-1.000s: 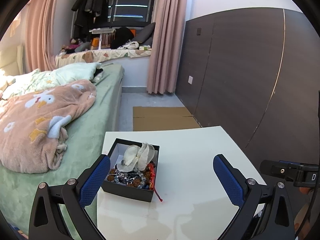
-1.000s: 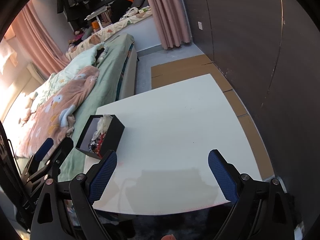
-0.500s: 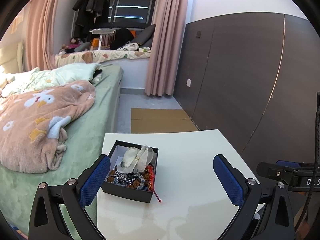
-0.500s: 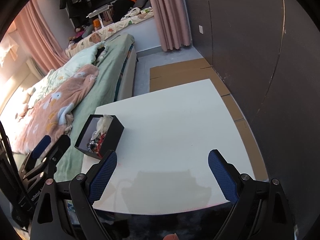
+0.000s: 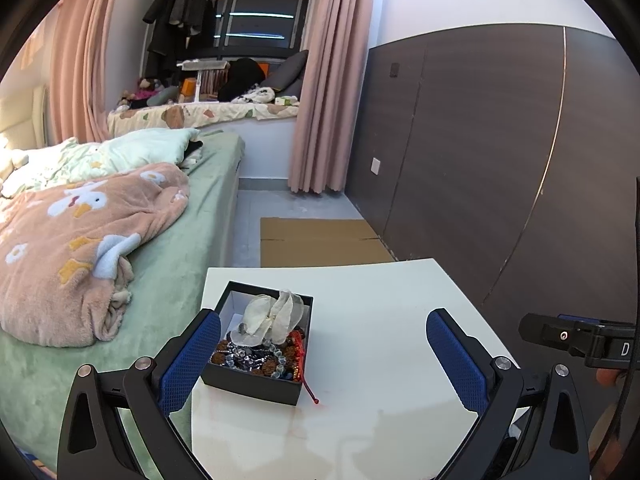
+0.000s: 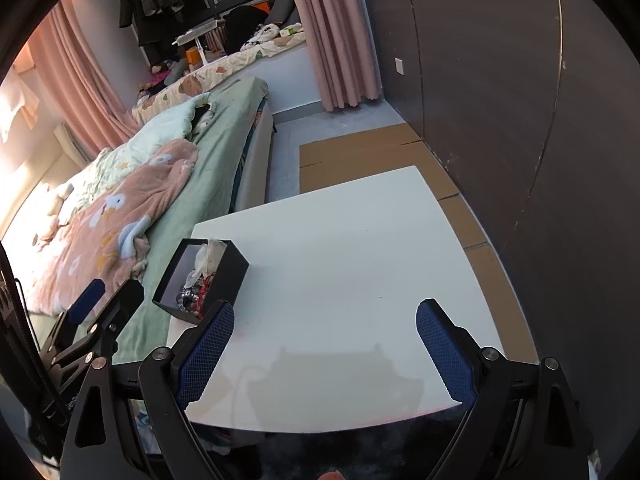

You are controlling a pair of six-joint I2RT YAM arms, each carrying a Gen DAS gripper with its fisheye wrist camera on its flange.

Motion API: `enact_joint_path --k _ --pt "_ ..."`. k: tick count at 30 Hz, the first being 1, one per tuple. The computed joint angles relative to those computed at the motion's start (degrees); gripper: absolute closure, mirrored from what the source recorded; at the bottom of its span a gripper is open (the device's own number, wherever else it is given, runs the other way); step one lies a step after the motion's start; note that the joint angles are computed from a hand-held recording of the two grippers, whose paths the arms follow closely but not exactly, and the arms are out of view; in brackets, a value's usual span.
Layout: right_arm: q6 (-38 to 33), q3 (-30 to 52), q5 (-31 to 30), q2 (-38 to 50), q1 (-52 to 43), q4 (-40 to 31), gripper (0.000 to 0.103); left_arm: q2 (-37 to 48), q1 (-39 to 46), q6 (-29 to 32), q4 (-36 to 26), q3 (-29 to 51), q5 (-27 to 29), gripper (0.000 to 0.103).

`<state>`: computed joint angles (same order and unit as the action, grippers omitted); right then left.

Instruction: Organize jewelry

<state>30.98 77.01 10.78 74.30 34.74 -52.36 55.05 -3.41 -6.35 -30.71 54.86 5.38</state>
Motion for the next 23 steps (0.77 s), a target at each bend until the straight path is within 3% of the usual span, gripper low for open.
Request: enact_joint_path --k 23 --pt "-0.61 0.58 0.95 -0.31 0.16 -0.46 0.010 -1.24 -2.03 0.52 0.96 -0.84 -1.95 0.000"
